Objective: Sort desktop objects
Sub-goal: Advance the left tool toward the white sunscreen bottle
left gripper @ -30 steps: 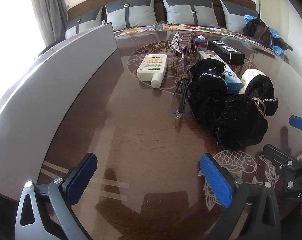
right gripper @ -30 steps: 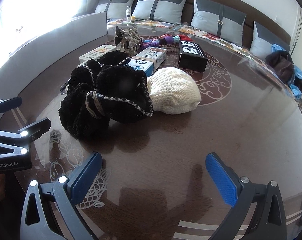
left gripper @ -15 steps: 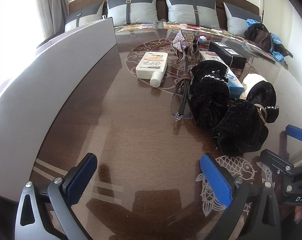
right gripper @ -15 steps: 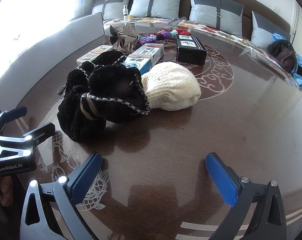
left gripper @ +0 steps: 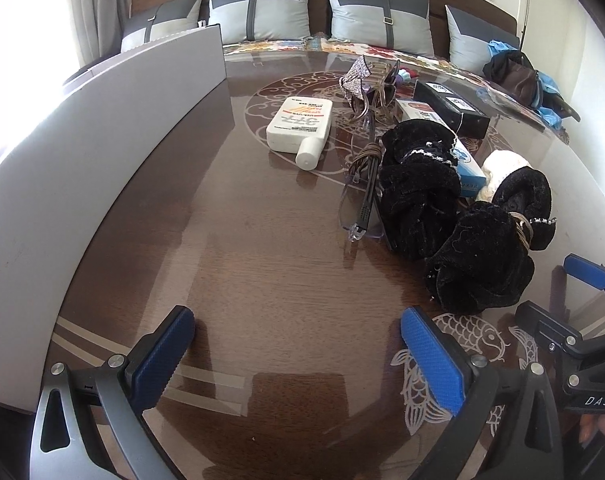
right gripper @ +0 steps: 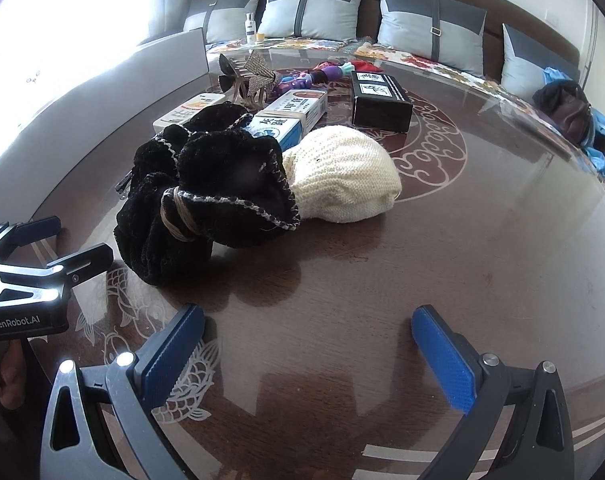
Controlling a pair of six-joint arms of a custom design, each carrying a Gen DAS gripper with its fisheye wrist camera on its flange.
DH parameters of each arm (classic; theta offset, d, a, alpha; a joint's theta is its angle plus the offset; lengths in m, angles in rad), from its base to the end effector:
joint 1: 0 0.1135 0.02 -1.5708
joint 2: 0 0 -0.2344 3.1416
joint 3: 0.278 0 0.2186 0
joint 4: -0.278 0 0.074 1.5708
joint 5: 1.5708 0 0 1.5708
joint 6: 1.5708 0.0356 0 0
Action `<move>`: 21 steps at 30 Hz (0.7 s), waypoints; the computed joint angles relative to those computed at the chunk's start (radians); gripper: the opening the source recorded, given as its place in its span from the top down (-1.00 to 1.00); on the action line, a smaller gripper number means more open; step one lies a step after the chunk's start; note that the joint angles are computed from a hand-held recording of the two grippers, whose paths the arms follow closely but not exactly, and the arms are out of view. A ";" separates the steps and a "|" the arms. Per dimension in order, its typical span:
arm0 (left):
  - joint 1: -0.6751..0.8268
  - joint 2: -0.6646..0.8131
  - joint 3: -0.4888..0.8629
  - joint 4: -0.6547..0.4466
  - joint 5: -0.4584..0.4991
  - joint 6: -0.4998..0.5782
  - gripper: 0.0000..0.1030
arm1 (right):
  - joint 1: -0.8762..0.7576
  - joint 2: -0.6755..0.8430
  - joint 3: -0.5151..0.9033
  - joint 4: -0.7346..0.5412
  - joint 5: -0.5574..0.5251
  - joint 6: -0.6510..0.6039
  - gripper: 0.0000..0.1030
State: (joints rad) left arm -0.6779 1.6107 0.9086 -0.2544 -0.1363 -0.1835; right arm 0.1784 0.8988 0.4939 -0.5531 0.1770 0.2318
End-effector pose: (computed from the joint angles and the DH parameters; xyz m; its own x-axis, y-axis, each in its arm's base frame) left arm 0.2301 -0.1791 0.1685 -0.7280 0.3541 -0.5870 0.4348 0.9005 0.0040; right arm 0.1523 0.0211 0.1801 -0.8008 0.0854 -0.5929 0.1119 0.9937 -0.0081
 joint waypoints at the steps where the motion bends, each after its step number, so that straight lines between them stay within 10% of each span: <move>1: 0.001 0.002 0.003 -0.003 0.002 0.003 -1.00 | 0.000 0.000 -0.001 0.001 0.000 0.000 -1.00; 21: 0.090 0.219 0.287 -0.094 0.179 0.243 -1.00 | 0.002 0.051 0.028 0.004 0.014 0.024 -1.00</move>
